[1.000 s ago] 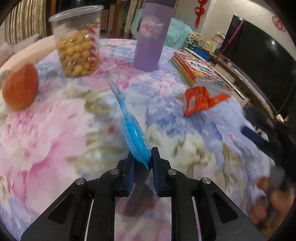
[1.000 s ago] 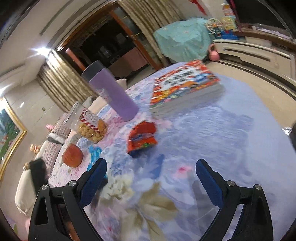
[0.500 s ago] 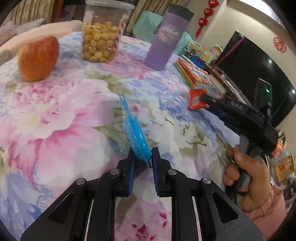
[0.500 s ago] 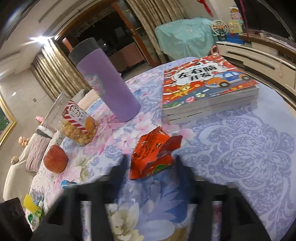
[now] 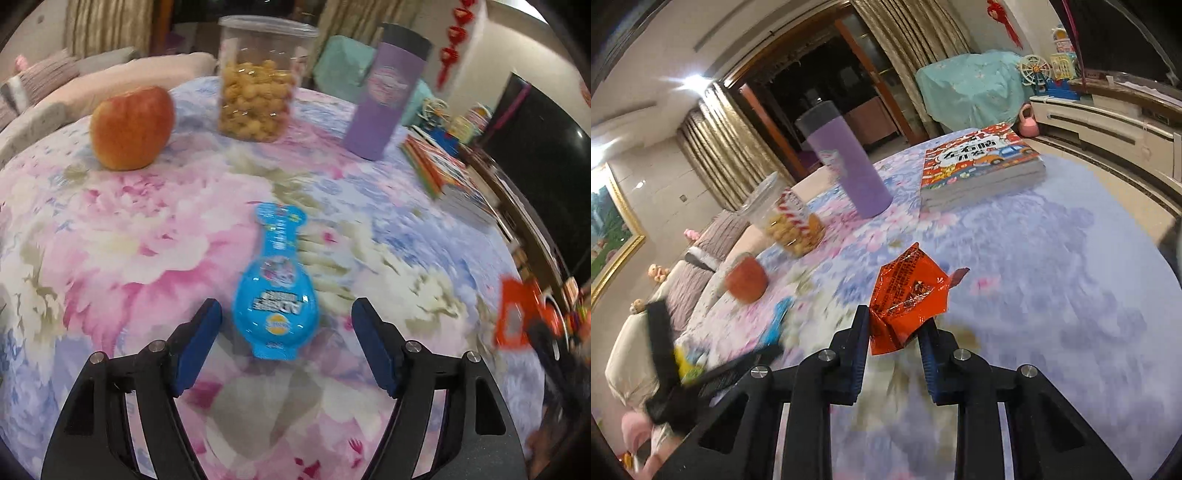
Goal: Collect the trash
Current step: 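Grasp the blue candy toy with the left tool while the right tool grasps the orange snack bag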
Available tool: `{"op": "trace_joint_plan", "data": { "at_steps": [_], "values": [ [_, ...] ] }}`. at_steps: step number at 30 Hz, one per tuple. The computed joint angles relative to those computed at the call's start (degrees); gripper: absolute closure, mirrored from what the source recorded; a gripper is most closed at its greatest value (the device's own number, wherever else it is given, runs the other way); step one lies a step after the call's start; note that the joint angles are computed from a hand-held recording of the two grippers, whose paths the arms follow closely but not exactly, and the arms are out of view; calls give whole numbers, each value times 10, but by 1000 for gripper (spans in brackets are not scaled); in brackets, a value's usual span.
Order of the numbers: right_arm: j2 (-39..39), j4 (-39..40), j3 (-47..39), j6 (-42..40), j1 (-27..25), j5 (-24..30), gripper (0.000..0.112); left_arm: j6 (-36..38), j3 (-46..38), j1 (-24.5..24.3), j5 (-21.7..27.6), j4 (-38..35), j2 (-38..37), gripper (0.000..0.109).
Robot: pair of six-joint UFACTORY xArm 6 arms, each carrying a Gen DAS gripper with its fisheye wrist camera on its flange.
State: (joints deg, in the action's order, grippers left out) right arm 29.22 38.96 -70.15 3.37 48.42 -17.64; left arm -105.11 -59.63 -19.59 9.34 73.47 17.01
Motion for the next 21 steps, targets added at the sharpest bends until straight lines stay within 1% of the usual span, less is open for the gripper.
{"op": "trace_joint_plan", "data": {
  "at_steps": [1,2,3,4,6,9,13,16,19,21],
  "values": [
    [-12,-2,19,4,6,-9,86,-13,-2,4,-3,11,2,35],
    [-28,-2,44,8,14,-21,86,-30,-4,8,-2,25,2,39],
    [-39,-3,63,14,21,-30,86,-44,-5,8,4,36,2,60],
    [-47,-3,78,18,26,-38,86,-45,-6,11,1,36,4,69],
    [-60,21,100,5,38,-52,86,-66,-5,12,0,59,1,69],
    [-78,28,135,14,49,-73,86,-58,4,-11,26,66,-14,69],
    [-104,50,175,5,61,-102,86,-53,19,-61,34,84,-34,69],
    [-119,53,199,10,64,-114,86,-52,23,-100,36,100,-42,69],
    [-133,66,222,3,68,-126,86,-26,19,-139,39,92,-40,69],
    [-145,67,239,7,68,-134,86,8,11,-161,47,68,-33,69]
  ]
}}
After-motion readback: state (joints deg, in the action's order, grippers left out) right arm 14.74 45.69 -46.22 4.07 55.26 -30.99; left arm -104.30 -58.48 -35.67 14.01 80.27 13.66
